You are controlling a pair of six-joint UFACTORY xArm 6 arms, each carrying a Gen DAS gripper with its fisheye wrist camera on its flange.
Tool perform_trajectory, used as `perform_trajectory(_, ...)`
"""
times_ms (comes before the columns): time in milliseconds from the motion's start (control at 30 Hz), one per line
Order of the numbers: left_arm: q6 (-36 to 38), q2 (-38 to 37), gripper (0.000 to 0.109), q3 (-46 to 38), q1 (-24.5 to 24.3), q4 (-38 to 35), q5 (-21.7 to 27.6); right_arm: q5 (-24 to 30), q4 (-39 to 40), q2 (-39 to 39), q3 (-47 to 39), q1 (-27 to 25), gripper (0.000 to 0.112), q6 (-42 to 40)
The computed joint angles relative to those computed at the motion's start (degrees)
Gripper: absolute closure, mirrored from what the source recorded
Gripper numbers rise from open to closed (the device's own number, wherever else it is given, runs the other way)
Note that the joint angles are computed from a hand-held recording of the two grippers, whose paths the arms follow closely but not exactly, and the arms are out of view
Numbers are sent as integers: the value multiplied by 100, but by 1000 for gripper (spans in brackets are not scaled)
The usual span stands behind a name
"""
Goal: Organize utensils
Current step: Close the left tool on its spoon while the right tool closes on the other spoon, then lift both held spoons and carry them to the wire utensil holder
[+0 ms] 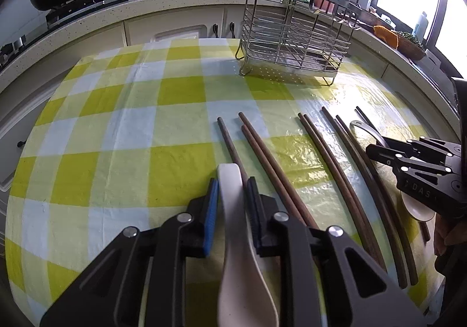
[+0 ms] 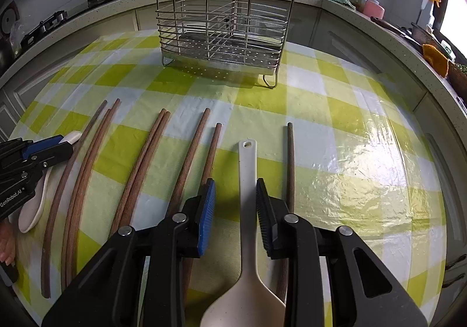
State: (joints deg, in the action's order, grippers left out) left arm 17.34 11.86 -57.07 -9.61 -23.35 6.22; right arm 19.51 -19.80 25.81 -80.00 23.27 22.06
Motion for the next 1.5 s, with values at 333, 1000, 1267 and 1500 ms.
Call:
perform_trajectory(333, 1367, -188, 93, 90, -152, -1677, -438, -766, -303, -326, 517, -134, 102, 492)
perform_trajectory(1000, -741, -615, 93, 25, -41, 830, -899, -1508, -348, -997, 806, -303, 102, 426)
perform_trajectory(1267, -2085, -489, 93, -555, 59, 2438, -902, -1640, -872, -963, 400, -365, 107, 701)
perform_trajectory(1500, -1682, -74, 93, -1566, -57, 2028, -577, -1652, 1, -780, -145, -359, 108, -242)
